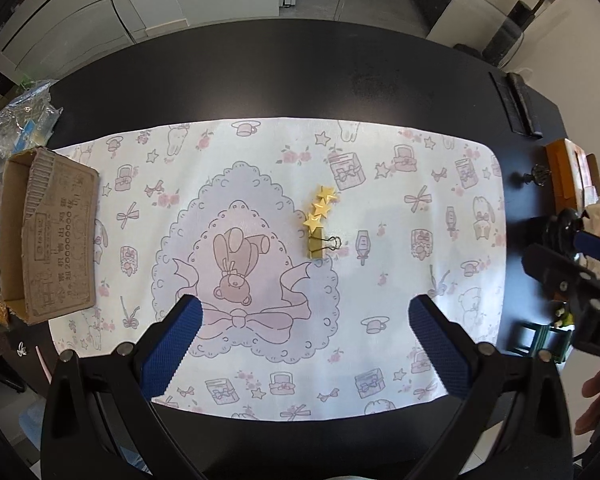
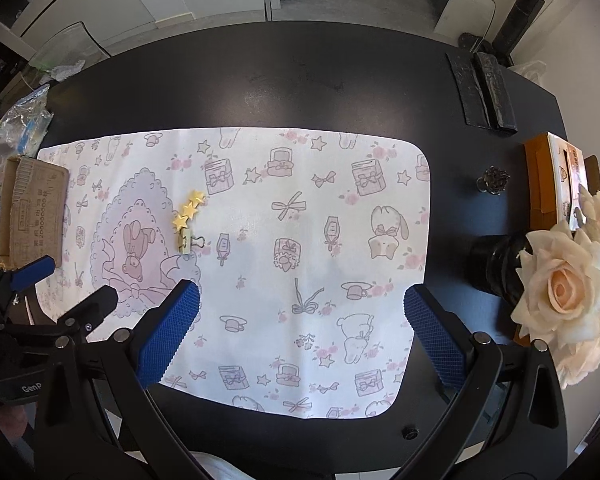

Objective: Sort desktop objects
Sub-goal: 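Move the left gripper down over the gold star binder clip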

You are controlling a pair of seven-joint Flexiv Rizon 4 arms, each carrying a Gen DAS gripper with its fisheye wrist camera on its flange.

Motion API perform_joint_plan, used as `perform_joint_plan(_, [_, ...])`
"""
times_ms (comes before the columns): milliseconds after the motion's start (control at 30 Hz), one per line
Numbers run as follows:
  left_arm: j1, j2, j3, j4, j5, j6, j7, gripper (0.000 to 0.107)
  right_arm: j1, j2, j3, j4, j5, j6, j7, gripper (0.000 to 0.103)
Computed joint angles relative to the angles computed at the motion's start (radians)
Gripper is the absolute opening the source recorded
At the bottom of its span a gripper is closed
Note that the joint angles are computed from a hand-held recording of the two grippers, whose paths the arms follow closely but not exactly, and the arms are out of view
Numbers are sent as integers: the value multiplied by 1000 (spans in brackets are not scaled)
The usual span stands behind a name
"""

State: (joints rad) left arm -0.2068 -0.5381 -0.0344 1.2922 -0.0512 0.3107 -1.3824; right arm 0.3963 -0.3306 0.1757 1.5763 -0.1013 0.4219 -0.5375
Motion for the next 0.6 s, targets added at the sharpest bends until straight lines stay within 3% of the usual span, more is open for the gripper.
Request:
perform_joint_plan(267, [-30, -78, 8, 29, 36, 99, -34, 103, -28, -68, -11, 54, 19, 117, -16, 103])
perform_joint_plan(600, [-51, -156, 17, 2, 57, 135, -53, 103, -54, -155, -6, 82, 66, 223, -69, 103])
